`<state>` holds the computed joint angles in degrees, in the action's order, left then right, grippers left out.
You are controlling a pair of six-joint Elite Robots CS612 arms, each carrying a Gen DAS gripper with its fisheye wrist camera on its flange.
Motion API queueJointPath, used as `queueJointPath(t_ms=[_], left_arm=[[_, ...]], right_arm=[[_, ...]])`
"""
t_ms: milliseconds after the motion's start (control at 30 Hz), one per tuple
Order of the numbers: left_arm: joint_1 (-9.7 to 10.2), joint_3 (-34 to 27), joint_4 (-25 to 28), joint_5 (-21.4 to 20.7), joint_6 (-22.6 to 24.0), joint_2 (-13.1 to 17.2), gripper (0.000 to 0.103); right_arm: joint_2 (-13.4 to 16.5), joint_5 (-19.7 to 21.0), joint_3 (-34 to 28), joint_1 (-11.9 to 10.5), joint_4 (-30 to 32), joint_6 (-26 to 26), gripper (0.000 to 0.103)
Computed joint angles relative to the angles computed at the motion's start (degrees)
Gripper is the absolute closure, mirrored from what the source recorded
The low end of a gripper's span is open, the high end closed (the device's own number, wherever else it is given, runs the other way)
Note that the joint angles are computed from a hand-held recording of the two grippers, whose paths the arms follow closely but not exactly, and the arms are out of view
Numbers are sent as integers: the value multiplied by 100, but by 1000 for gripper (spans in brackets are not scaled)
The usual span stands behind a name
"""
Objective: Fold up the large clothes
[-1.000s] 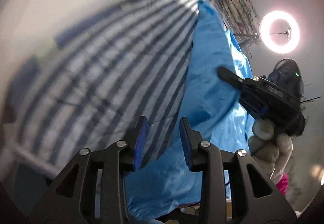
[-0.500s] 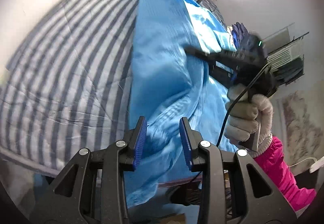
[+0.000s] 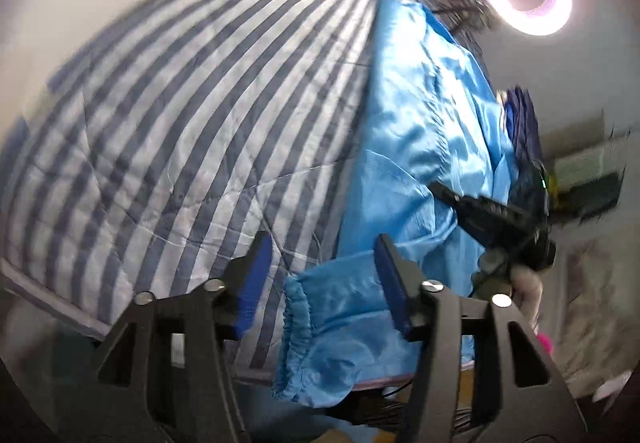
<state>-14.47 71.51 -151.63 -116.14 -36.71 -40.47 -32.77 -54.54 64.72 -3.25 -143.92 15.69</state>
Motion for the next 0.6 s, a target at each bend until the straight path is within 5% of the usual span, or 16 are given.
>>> queueJointPath(t_ms=[133,267,333,433,600], left_arm=[[109,-3,46,-618,-448,171,45],[160,174,-604,-1150,-918,269,45],[170,165,-795,-1549,-874,330,45],[124,161,-834,-2031,-553,317,45],[-74,398,-319,-2223,764,-58,45]], right_arm=[[-56,-255,-85,92,205,-65,96],[-239,-302,125,75,153,57,65],[-368,-219,333,39,106,75,63],[-480,-83,495,23,232,-76,63],[-623,137,778,-13,216,-24,63]])
